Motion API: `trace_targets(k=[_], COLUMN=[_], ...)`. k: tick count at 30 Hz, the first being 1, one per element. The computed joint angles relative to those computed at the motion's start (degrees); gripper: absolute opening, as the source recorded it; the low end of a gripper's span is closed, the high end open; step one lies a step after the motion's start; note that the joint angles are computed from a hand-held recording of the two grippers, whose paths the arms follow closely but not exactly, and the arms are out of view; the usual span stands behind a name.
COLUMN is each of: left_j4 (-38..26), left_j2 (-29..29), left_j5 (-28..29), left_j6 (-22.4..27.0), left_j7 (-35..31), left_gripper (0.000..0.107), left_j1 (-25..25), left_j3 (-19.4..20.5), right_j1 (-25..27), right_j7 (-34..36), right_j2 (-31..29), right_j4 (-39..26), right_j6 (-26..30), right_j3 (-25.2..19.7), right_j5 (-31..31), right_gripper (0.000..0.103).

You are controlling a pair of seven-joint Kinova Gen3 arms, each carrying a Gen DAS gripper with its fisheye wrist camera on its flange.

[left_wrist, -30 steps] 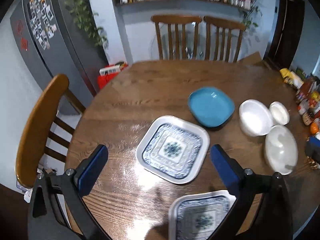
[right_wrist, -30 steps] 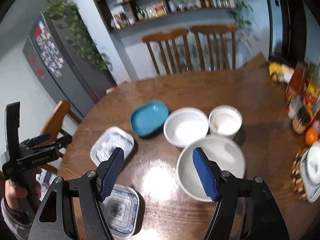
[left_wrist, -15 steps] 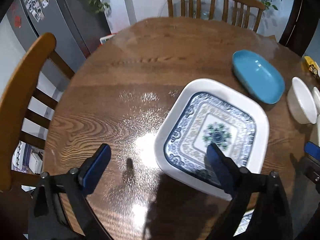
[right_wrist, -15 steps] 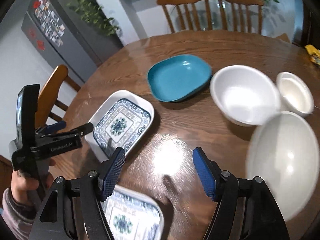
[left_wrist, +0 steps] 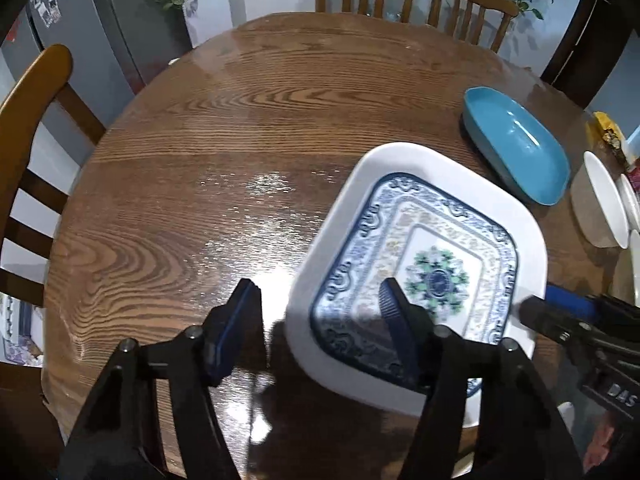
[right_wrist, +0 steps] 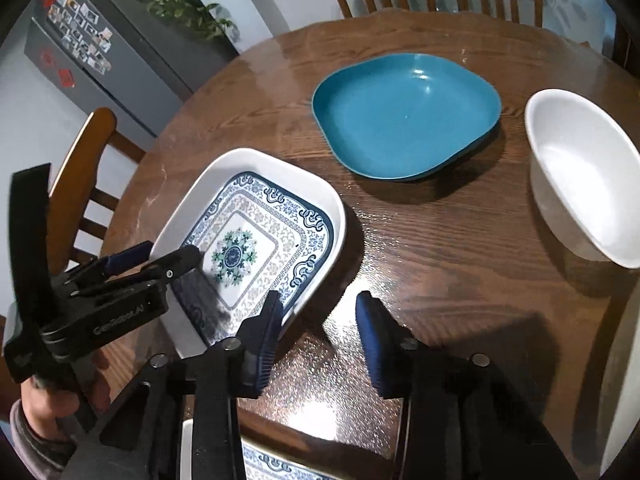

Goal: Organize plates and bowls

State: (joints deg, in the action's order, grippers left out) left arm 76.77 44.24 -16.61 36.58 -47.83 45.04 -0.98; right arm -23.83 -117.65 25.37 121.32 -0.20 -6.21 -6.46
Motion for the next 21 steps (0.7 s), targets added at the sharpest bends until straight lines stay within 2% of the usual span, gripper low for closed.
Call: trace_targets(k=[3,5,8,12,17,21], left_j4=[-0.9,-1.6,-0.6,1.8,6.1,8.6], left_j2=[0.3,0.4,-0.1,-1.0,-3.7,-6.6], left_j5=[0.4,0.4,0.8,-0.1,-1.3,-4.9], left_j6=[0.6,1.7,1.1,-0.2,-3.3,-3.9], left_j7=[-1.9,-2.1,-1.8,0.1,3.5,8.1], left_gripper=[0.052,0.051,0.051,0.051,0.051,0.051], left_j1=[-0.8,-0.2,-0.3,1.6,3.4,7.4], left_j3=[1.4,1.1,1.0,-0.2,-1.4,-4.1], right_j1=[-1.6,-2.4,-6.1,-5.3,-11.0,-16.1], right_j7=[0.2,0.7,-0.1,-1.0,-3.0,-3.9], right_j2=[0.6,1.0,1.1,1.0,-1.0,-4.3], right_j4=[-1.4,-2.4,-2.9,-3.3,-1.2,1.4], right_j6=[1.5,2.7,3.5,4.3,3.0,2.3], right_j3=[1.4,1.9,5.8,4.8,9.9,14.9], right_j5=[0.4,0.4,1.4,1.2,1.8,2.7], right_gripper=[0.028,0.021,0.021,0.018,0.018,0.018])
